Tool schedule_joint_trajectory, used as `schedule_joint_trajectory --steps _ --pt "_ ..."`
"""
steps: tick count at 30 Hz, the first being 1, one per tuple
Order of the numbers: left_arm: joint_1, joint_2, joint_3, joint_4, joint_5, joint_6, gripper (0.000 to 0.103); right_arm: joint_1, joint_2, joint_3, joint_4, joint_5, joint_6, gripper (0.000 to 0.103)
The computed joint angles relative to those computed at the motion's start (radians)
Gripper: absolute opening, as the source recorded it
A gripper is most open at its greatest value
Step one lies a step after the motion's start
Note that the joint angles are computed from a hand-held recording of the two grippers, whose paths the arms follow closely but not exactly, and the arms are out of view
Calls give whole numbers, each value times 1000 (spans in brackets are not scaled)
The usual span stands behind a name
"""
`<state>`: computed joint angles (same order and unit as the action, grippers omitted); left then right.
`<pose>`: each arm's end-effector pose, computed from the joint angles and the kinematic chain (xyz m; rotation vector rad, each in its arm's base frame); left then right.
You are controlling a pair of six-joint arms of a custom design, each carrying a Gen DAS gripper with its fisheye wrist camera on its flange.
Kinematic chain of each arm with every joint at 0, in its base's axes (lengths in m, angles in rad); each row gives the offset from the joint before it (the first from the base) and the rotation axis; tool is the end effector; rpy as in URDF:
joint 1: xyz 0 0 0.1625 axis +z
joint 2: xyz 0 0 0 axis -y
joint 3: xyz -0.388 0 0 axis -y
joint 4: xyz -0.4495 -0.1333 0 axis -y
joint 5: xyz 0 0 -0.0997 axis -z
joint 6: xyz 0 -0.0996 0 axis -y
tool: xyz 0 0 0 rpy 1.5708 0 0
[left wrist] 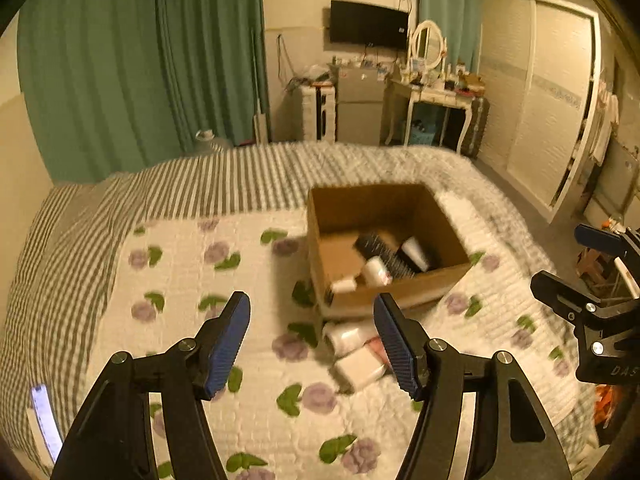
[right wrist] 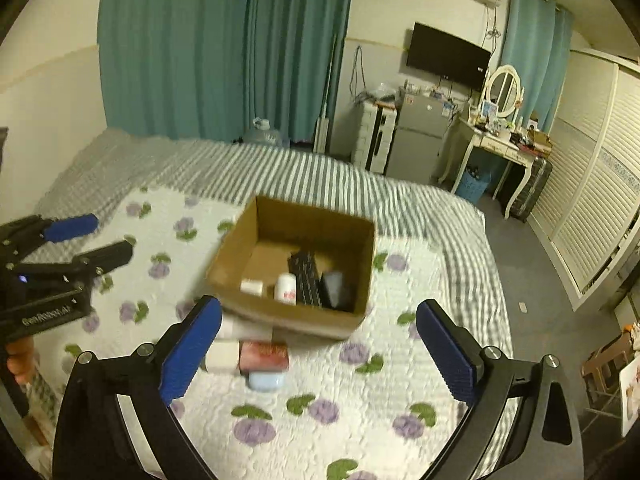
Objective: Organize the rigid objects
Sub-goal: 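Grasp the second white charger with the left tool while the right tool grasps the blue earbud case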
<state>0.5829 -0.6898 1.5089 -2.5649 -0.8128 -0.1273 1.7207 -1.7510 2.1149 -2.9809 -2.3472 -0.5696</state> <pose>-0.4876 -0.5631 0.0272 0.9613 2.3033 -0.7113 0.1318 -0.4473 0.4349 0.2642 -2.0507 0.9637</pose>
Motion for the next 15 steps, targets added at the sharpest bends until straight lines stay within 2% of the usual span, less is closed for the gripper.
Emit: schedule_joint_trajectory --steps 3,10,15 --pt "23 4 39 -2 -10 -36 67 -57 -7 44 31 58 46 98" --pt "75 53 63 42 -22 -95 67 -184 59 113 23 103 57 98" --pt "99 92 50 69 -34 -92 67 -261 128 102 36 134 76 97"
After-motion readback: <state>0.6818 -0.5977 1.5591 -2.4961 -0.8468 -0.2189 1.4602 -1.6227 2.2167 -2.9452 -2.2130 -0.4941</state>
